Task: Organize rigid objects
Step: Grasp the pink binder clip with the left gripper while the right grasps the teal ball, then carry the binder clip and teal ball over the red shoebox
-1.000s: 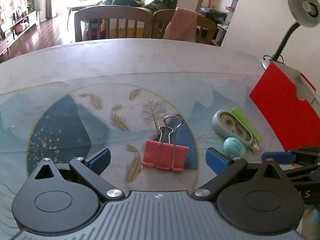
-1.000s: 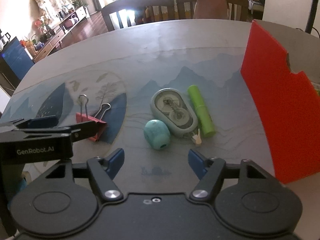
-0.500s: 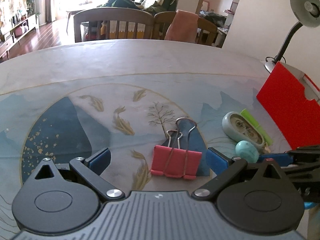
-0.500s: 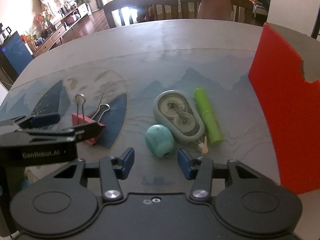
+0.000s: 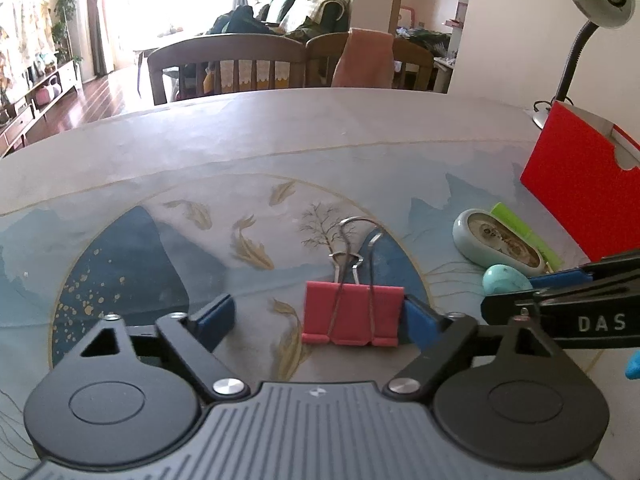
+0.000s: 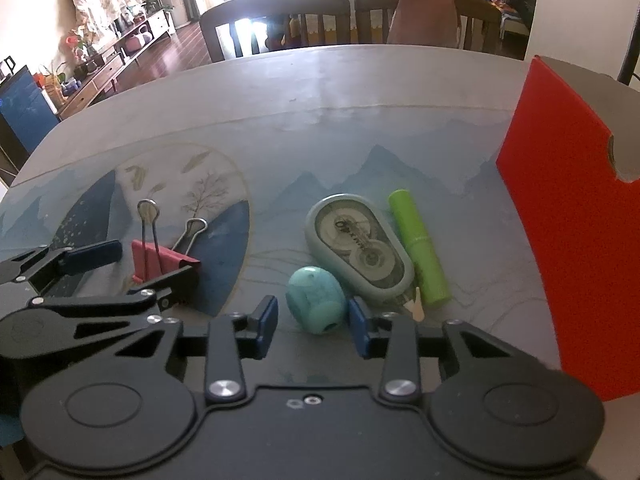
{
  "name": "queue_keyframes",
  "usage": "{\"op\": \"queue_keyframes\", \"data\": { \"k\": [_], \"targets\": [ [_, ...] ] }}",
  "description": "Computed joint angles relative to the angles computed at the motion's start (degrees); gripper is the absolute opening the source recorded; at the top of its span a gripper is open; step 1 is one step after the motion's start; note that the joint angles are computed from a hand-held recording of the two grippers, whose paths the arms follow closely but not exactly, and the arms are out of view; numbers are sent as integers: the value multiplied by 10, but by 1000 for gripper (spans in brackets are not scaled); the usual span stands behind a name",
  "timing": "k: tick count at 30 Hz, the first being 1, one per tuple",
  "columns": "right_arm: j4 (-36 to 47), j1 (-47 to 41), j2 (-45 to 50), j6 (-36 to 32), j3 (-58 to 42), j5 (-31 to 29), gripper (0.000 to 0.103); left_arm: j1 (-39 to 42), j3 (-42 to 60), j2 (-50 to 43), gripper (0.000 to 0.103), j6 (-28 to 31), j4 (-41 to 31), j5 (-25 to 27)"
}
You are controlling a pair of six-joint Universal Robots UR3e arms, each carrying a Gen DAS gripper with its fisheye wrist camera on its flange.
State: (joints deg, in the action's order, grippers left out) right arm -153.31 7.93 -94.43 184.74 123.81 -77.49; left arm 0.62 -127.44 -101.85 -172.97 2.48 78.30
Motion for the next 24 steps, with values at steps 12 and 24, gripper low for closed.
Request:
{"op": "queue_keyframes", "data": {
  "k": [12,24],
  "targets": [
    [24,-15,-47,6,25,14,30,-14,17,21,50,-6,-51,17],
    [133,-89,-224,-40,75,92,30,-4,-21,130,49,-39,-143,-1]
  ]
}}
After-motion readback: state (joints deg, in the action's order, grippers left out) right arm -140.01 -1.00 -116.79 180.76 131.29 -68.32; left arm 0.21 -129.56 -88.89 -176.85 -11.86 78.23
